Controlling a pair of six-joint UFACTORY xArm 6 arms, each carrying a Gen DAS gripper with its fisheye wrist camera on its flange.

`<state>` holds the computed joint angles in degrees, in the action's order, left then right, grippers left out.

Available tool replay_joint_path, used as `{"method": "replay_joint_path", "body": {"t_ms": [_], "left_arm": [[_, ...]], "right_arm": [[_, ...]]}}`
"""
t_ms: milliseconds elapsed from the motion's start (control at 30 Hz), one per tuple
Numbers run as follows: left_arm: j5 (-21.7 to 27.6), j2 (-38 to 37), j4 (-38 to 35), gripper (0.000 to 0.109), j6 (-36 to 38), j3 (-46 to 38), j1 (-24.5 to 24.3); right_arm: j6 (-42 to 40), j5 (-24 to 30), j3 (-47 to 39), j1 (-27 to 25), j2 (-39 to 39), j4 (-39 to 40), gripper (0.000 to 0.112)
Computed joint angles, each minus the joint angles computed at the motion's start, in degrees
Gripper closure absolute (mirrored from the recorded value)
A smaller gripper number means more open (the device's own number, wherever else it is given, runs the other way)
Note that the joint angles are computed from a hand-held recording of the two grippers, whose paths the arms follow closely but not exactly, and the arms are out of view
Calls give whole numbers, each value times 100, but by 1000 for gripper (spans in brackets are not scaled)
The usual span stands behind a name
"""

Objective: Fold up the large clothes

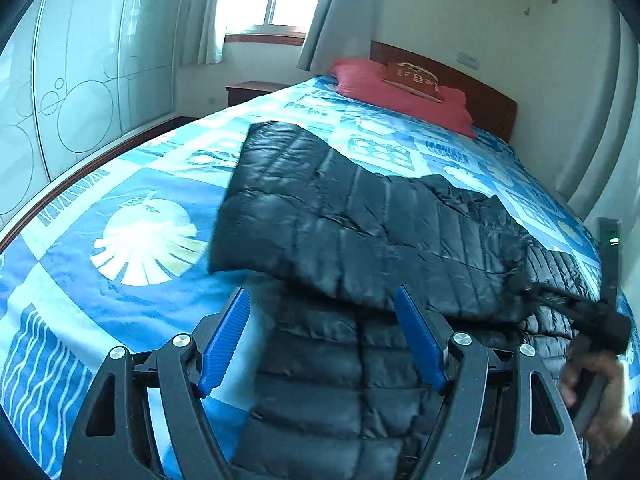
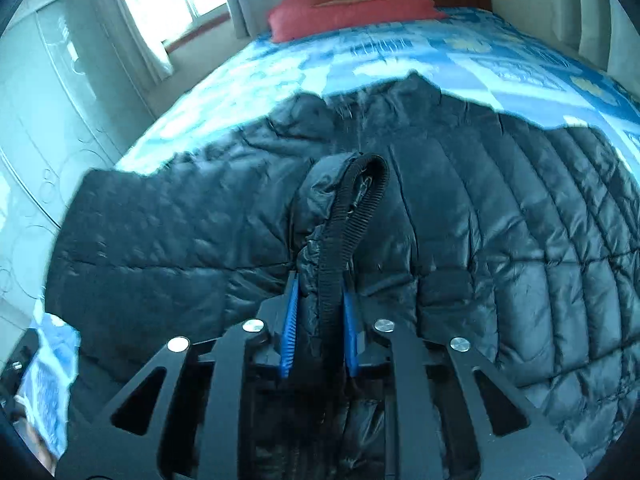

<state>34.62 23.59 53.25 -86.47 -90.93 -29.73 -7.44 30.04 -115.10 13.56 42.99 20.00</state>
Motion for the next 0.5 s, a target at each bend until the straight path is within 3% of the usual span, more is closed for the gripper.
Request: {"method": "replay_joint_path", "body": {"t_ms": [133, 233, 500], "left_arm": [[-130, -106, 154, 35, -139, 116, 70], [-137, -20, 99, 35, -16, -19, 86], [26, 737, -499, 35, 885, -1006, 84]], "right_arm": [[-12, -691, 712, -235, -595, -400, 95], [465, -847, 944, -554, -779, -1136, 95], [1101, -383, 703, -1241, -463, -1879, 94]]}}
